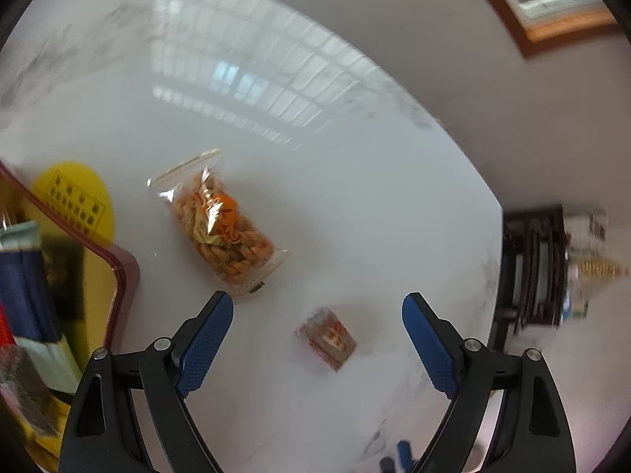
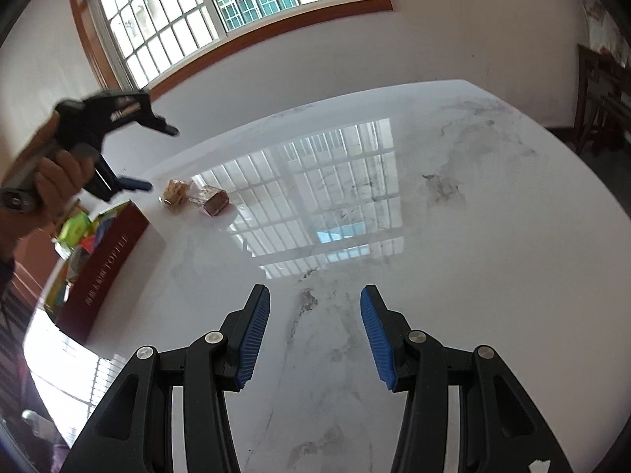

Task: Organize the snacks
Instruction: 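Move the left tool to the clear bag of twisted snacks and close, then lift the snack bag with the left tool while the right tool grasps the small red-gold box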

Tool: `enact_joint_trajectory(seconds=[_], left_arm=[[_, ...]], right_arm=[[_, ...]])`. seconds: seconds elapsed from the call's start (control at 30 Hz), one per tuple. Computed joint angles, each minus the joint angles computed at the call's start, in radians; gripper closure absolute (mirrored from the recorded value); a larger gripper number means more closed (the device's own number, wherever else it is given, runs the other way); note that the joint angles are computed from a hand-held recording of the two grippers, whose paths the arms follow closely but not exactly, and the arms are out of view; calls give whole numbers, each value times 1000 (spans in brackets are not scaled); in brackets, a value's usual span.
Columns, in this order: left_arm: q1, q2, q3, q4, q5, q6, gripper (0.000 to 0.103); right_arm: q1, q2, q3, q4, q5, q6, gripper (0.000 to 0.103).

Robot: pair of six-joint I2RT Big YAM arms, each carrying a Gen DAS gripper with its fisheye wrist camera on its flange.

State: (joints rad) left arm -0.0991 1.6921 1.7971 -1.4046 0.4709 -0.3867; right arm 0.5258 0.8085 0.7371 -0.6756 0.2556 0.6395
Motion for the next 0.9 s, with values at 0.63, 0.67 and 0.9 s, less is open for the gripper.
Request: enact_joint_trajectory(seconds=[0.63,0.67,0.9], left_arm=[[-64,129,111,-111,-315,-205,32],[-66,125,109,-103,-320,-200,38],[-47,67,32,-60,-249,-146,61]], right_arm=[[-58,-48,-48,71,-117,25,54],[-60,-49,-50,73,-120,27,53],[-63,-53,-53,75,-121,42,53]])
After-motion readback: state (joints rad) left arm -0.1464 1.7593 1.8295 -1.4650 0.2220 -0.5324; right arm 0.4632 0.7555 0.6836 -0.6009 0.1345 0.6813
